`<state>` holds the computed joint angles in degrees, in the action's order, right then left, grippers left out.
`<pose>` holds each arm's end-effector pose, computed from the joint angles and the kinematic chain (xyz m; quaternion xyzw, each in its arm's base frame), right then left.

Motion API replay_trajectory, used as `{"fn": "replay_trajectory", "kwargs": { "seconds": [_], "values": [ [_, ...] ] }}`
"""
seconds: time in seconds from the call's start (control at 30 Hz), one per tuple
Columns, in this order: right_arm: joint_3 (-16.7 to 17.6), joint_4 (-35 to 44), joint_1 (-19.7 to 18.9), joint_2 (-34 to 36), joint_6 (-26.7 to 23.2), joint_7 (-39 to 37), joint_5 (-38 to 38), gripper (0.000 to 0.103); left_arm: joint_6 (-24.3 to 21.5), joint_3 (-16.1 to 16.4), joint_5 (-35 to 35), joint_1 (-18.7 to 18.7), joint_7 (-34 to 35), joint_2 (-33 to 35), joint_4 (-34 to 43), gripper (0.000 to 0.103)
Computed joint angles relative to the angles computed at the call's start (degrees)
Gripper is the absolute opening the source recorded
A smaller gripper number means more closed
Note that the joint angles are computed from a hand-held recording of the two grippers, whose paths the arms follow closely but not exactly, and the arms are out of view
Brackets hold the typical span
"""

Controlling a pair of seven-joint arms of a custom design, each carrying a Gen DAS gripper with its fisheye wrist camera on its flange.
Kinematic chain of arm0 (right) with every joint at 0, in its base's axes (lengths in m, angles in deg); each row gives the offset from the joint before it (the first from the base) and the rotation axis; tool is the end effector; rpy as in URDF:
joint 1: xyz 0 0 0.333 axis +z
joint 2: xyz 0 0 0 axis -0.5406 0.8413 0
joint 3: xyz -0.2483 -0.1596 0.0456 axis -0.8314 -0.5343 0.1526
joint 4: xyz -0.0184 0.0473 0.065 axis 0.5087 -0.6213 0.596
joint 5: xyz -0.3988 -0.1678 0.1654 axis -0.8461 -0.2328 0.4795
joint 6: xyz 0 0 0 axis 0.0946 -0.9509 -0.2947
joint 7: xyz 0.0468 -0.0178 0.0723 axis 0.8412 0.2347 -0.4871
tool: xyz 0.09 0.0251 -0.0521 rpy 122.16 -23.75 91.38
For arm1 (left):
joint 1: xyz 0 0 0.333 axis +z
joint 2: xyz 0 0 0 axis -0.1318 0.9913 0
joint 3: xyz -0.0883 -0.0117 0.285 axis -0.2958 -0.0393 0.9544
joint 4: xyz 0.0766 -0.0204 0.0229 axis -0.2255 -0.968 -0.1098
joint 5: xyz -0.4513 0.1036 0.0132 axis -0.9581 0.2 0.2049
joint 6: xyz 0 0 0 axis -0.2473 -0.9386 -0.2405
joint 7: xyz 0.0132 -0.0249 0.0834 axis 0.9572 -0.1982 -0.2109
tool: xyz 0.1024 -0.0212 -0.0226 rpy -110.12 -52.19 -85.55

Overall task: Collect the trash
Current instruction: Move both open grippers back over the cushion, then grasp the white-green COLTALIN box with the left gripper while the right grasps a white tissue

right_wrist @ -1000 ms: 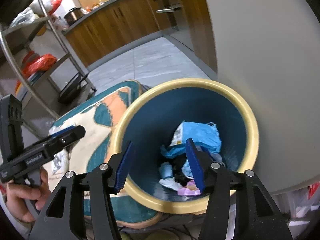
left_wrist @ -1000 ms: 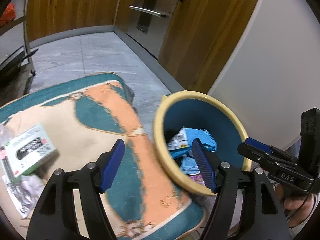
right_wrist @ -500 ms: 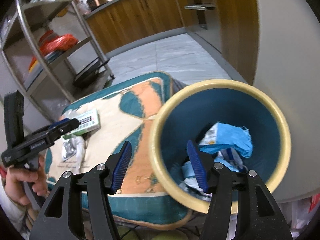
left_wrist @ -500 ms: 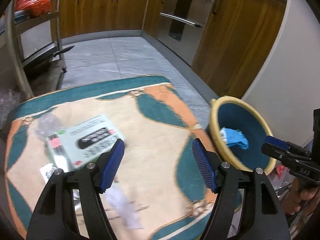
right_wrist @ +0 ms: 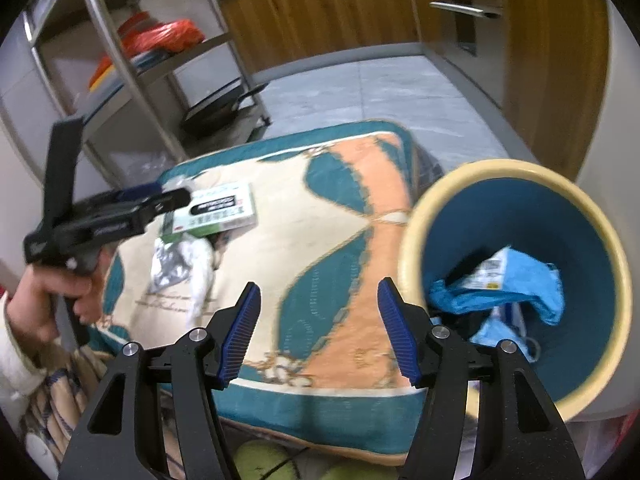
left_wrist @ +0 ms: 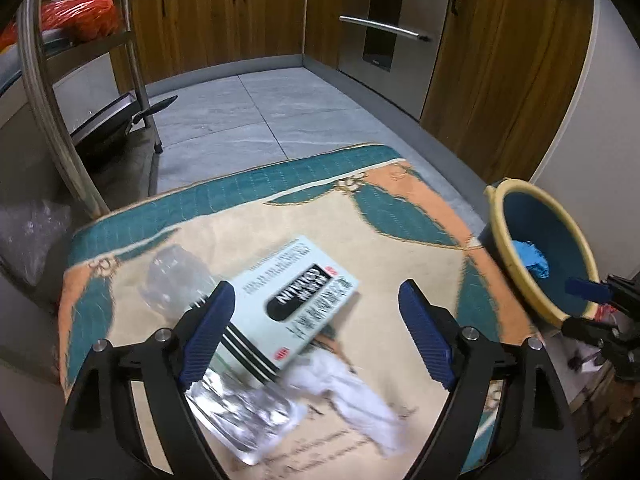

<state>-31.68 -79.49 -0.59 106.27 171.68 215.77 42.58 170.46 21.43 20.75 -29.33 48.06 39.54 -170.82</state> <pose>0.5728 0.4631 0.3129 -0.7223 0.5940 -0.0943 0.3414 0.6636 -0.2833 0.3117 -0.5813 0.7410 -0.2807 0.1851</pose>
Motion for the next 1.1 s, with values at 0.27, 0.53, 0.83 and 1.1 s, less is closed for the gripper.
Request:
{"fn": "replay_trajectory", "kwargs": {
  "seconds": [0.27, 0.53, 0.83, 1.1],
  "values": [
    [7.3, 7.8, -3.4, 6.7, -3.1, -10.9, 6.7, 0.062, -3.9, -5.9, -7.0, 6.9, 11.9, 4.1, 5.1, 0.085],
    [8.4, 12.6, -1.8, 10.3, -6.7, -17.7, 10.6, 0.062, -10.4, -3.1, -3.6, 3.8, 21.0, 7.4, 9.6, 0.085],
    [8.5, 15.9, -0.7, 12.6, -9.1, -21.1, 13.3, 0.062, -15.8, -4.8, -4.2, 5.8, 23.5, 10.0, 13.5, 0.085],
    [9.1, 23.0, 0.0, 17.8, -11.5, -24.5, 15.0, 0.062, -16.5, -5.5, -6.1, 6.2, 26.6, 9.0, 12.1, 0.085]
  ]
}}
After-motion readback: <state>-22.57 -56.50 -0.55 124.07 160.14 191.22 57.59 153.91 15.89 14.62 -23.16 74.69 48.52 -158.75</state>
